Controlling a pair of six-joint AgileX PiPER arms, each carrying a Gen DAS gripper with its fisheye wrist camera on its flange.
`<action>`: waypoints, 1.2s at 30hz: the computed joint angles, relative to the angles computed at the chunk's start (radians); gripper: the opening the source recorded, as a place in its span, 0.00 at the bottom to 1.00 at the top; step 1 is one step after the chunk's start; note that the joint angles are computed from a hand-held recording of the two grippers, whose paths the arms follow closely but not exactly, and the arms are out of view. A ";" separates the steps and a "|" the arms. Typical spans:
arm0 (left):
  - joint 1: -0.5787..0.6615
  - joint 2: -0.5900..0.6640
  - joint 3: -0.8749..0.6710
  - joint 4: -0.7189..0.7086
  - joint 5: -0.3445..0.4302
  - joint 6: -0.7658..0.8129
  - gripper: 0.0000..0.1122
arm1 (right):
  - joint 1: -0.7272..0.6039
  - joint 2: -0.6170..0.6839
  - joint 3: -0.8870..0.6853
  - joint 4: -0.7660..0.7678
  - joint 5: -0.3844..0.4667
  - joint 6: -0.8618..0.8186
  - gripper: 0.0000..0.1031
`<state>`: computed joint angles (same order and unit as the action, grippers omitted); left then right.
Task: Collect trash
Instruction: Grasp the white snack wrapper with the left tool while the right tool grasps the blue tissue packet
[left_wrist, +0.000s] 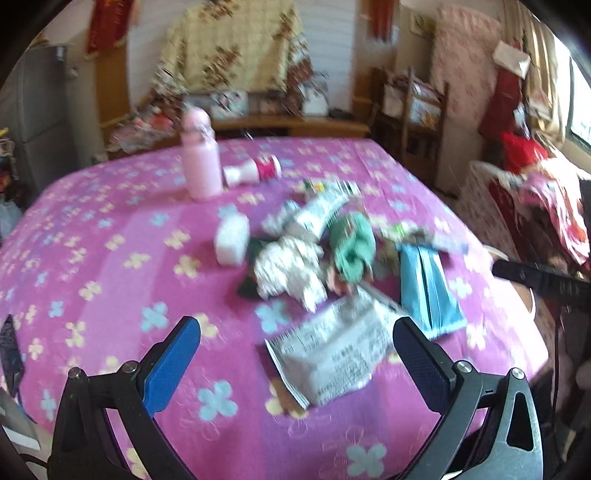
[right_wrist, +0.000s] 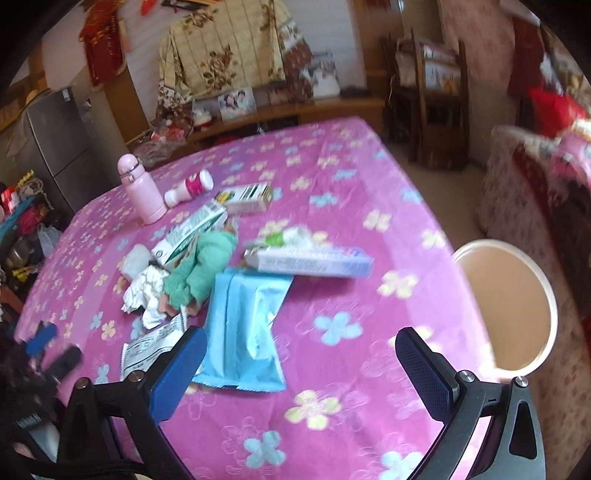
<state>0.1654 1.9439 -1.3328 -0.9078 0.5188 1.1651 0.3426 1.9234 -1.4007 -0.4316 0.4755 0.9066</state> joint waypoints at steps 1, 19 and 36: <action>-0.003 0.012 -0.006 0.010 0.011 0.005 0.92 | -0.003 0.016 -0.010 0.026 -0.005 -0.019 1.00; -0.052 0.103 -0.080 0.160 0.041 -0.023 0.92 | 0.001 0.340 -0.424 0.305 0.165 -0.336 0.55; -0.136 0.200 -0.223 0.359 0.142 -0.152 0.37 | -0.072 0.055 -0.015 0.430 0.013 -0.546 0.53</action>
